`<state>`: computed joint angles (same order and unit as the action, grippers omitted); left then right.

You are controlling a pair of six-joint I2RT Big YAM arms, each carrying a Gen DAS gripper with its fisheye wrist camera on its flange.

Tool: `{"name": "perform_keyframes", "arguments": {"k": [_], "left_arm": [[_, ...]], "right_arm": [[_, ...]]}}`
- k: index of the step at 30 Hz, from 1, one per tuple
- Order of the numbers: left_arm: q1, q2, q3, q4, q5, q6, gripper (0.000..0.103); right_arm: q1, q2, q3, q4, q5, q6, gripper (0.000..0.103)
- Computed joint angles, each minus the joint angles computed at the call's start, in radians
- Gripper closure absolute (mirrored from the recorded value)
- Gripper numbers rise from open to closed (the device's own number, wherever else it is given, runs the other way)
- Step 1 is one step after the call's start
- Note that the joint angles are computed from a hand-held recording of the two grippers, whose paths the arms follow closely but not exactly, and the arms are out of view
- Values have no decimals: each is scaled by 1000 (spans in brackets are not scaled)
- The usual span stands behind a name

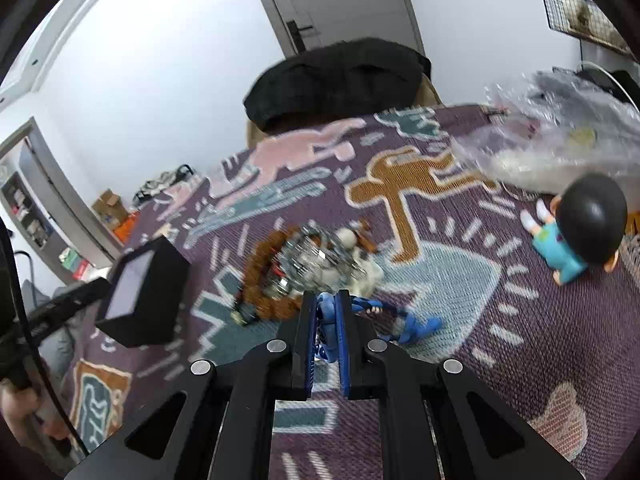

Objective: Organize jewelry
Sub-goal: 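Open the left tool over the box while the right tool carries the blue piece toward it, then lower the blue beaded piece into the box and open the right tool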

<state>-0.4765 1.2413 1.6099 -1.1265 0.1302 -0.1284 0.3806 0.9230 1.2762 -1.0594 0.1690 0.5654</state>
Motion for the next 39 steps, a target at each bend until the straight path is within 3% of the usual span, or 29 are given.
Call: {"name": "perform_keyframes", "arguments": {"k": [8, 10, 14, 15, 30, 33, 35, 36, 37, 39], "left_arm": [[62, 14, 1, -17, -23, -23, 89], [88, 22, 11, -34, 13, -33, 84], [131, -9, -16, 4, 40, -64, 33], [138, -23, -30, 24, 43, -68, 29], [266, -75, -54, 1, 92, -34, 29], [291, -85, -59, 2, 98, -26, 29], [302, -96, -65, 8, 102, -21, 29], [307, -103, -70, 14, 101, -16, 29], [308, -105, -70, 17, 96, -14, 29], [310, -111, -71, 22, 87, -12, 26]], "right_arm": [[68, 53, 91, 33, 21, -22, 93], [82, 71, 113, 47, 18, -22, 93], [112, 110, 158, 72, 4, -24, 93], [121, 124, 174, 79, -1, -26, 93], [250, 340, 375, 134, -82, -44, 93], [267, 386, 430, 96, -78, -27, 91], [267, 399, 440, 92, -98, -11, 66], [269, 399, 440, 91, -102, -4, 36], [273, 389, 426, 103, -92, 9, 21], [284, 350, 375, 156, -49, 20, 20]]}}
